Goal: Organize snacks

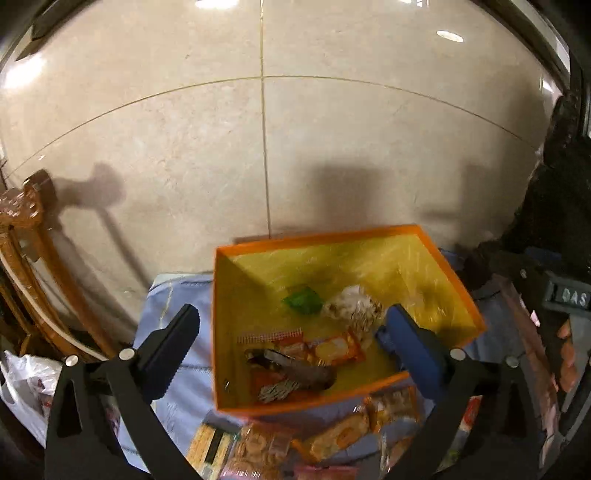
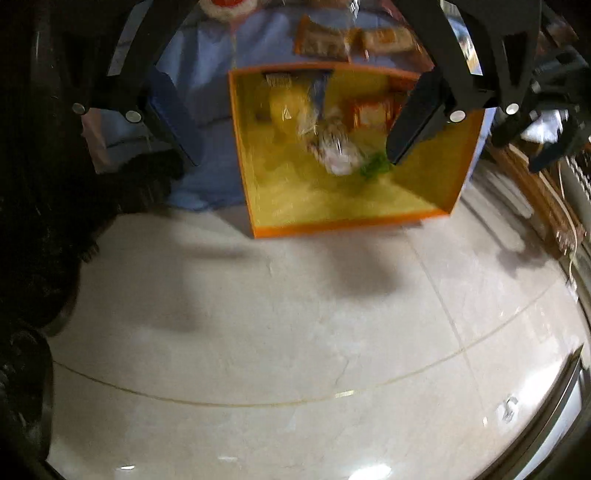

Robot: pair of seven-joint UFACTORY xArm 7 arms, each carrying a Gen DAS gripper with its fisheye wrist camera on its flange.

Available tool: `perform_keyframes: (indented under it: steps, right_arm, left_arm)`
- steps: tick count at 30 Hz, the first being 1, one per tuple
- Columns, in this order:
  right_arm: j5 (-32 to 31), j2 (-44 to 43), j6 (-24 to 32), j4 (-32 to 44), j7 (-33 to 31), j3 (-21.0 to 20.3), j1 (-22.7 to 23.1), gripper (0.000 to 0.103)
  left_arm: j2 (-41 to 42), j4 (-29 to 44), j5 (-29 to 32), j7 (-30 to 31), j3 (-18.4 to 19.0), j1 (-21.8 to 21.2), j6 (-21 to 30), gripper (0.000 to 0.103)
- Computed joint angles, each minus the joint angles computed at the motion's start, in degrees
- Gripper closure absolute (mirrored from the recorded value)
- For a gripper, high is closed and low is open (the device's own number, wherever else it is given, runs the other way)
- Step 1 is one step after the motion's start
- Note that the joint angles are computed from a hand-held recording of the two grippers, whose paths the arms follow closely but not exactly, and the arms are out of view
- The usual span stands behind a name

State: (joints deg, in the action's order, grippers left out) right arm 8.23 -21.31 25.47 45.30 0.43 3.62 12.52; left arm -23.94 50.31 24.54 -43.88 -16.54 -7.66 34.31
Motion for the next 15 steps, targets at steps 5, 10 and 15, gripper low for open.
perform_keyframes:
  steps: [5, 10, 15]
  right_arm:
    - [-4.41, -14.37, 3.16, -16.97, 5.21, 5.11, -0.76, 0.003]
    - [-3.87, -19.08, 0.56, -29.65, 16.68, 9.63, 3.6, 0.004]
    - [-7.84, -6.57, -7.11, -29.87, 22.24, 11.76, 4.57, 0.003]
  left_arm:
    - [-12.21, -12.34, -1.49, -3.21, -2.08, -1.78, 2.27, 0.004]
    - [-23.2, -21.71, -5.59, -4.43, -4.73, -6.22, 10.02, 0.004]
    - [-30.67, -27.76, -11.69, -9.16, -6.66, -10.52, 15.2, 0.004]
